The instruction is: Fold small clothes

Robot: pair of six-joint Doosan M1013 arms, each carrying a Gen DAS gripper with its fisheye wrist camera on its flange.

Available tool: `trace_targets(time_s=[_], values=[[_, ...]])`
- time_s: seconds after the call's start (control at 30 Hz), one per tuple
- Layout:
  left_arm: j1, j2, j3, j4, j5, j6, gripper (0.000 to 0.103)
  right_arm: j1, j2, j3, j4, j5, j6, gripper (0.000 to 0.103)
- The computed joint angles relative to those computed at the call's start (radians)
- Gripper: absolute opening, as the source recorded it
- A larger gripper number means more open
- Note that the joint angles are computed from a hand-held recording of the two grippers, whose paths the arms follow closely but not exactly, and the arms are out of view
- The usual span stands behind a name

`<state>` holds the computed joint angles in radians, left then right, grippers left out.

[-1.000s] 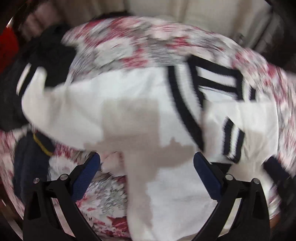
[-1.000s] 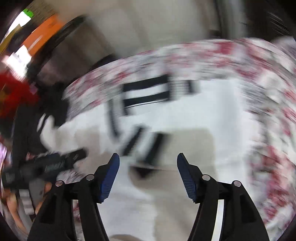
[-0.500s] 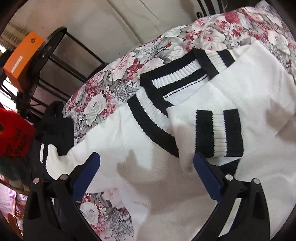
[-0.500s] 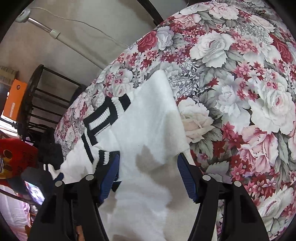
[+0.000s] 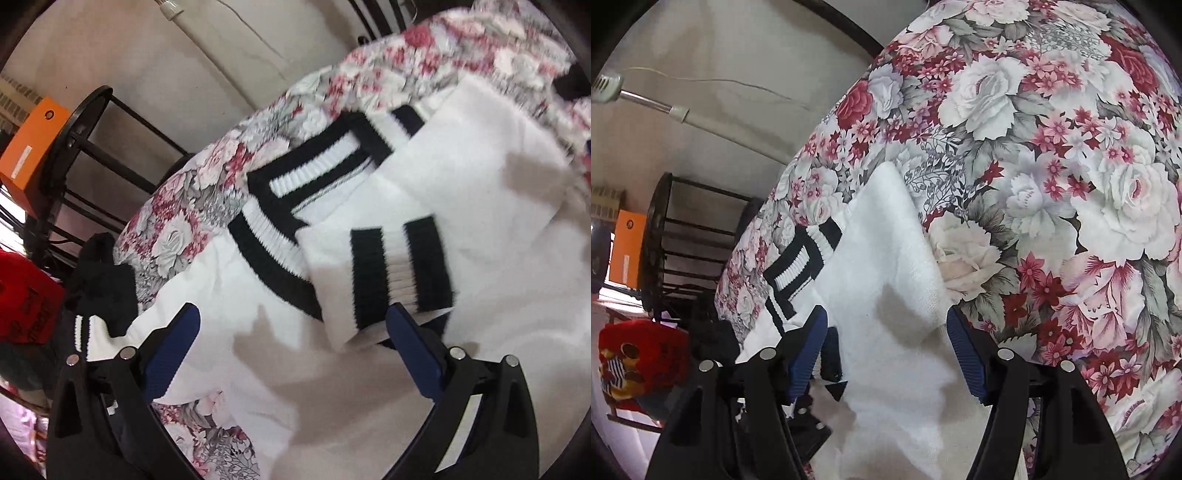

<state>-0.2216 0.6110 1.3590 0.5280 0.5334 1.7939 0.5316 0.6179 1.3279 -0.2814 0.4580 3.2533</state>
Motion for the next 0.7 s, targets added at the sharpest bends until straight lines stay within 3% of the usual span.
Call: trace_targets(time_s=[0.13, 0.27, 0.33, 0.43, 0.6, 0.67, 0.7], values=[[0.0, 0.025, -0.028, 0.006, 0.062, -0.027, 0.099, 0.001, 0.0, -0.002, -0.001, 0.0, -0.003, 0.068], [0.006, -0.002, -0.005, -0.136, 0.02, 0.114, 0.099, 0.0, 0.0, -0.001, -0.002, 0.001, 0.007, 0.069], [-0.004, -0.004, 0.014, -0.055, -0.006, 0.067, 0.099, 0.0, -0.001, 0.001, -0.016, 0.004, 0.03, 0.069], [-0.013, 0.02, 0.002, -0.001, 0.029, 0.017, 0.099, 0.0, -0.003, 0.006, -0.021, -0.001, 0.045, 0.069], [-0.023, 0.026, -0.002, 0.103, 0.012, -0.128, 0.097, 0.003, 0.0, -0.003, -0.036, 0.011, 0.044, 0.069], [-0.013, 0.041, -0.038, 0.034, 0.059, -0.102, 0.069, 0.005, 0.003, -0.011, -0.054, 0.026, 0.047, 0.069], [-0.004, 0.056, -0.07, -0.029, 0.112, -0.064, 0.048, 0.006, 0.004, -0.014, -0.064, 0.031, 0.053, 0.069]])
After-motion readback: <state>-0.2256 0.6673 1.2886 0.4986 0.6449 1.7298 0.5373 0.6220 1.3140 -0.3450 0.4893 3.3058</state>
